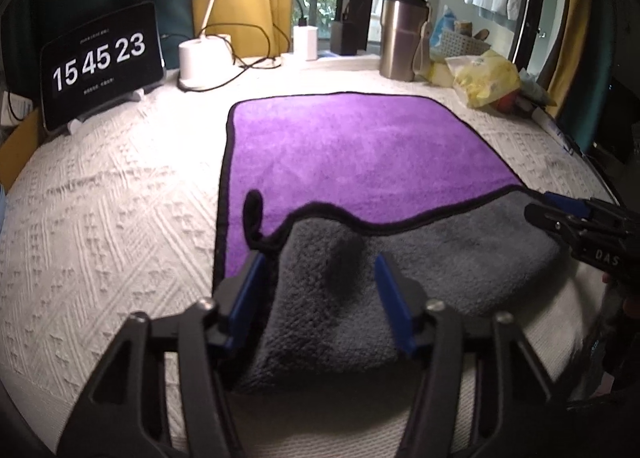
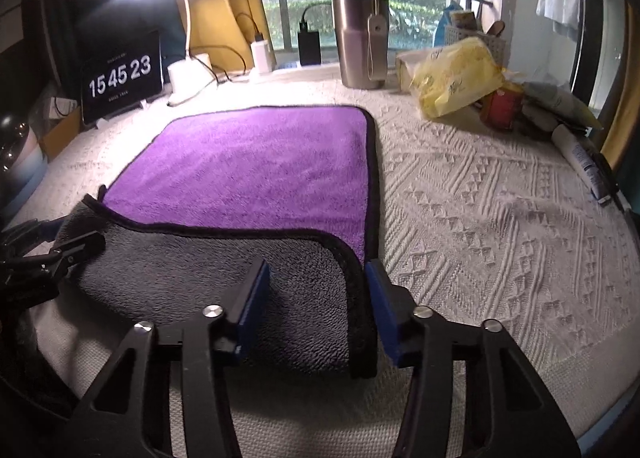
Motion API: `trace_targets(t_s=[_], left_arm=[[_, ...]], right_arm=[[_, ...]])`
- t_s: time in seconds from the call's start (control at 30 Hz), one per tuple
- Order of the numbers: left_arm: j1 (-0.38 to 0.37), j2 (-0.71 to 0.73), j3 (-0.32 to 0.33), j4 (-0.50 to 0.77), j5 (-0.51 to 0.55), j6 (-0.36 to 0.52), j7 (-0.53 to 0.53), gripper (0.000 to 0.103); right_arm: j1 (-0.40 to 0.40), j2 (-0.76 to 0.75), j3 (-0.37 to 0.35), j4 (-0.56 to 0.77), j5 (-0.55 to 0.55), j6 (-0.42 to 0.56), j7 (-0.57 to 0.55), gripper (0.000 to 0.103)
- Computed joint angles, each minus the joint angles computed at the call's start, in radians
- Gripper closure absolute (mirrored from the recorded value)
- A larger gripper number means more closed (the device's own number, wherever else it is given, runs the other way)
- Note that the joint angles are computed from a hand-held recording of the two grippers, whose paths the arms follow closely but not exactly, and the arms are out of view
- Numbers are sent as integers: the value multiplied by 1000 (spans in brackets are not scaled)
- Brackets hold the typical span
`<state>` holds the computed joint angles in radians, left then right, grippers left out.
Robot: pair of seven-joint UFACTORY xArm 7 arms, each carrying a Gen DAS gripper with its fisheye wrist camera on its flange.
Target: Fold towel
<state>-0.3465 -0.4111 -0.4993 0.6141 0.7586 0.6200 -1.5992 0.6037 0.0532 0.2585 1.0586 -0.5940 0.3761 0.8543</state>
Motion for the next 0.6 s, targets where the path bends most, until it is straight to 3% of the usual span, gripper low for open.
trace_targets(t_s=[0.07, 0.13, 0.2, 0.33, 0.47, 0.6], left_arm=[[1, 3, -5, 5, 4, 11, -4, 53], [-1, 5, -5, 6, 9, 12, -7, 59], [-2, 2, -4, 2, 14, 8, -11, 65], [-6, 4, -6, 3, 24, 1, -10, 78], [-14, -5, -7, 4, 23, 1, -6, 87], [-17, -41, -20, -2, 21, 10, -8, 88]], right_arm=[[0, 5, -1, 3, 4, -3, -3, 59], [2, 6, -5, 4, -10, -5, 9, 76], [4, 1, -8, 3, -39, -2, 43, 84], [1, -13, -4, -8, -76, 0, 74, 95], [0, -31, 5, -17, -144, 5, 132, 98], [-5, -57, 21, -24, -209, 21, 186, 98]])
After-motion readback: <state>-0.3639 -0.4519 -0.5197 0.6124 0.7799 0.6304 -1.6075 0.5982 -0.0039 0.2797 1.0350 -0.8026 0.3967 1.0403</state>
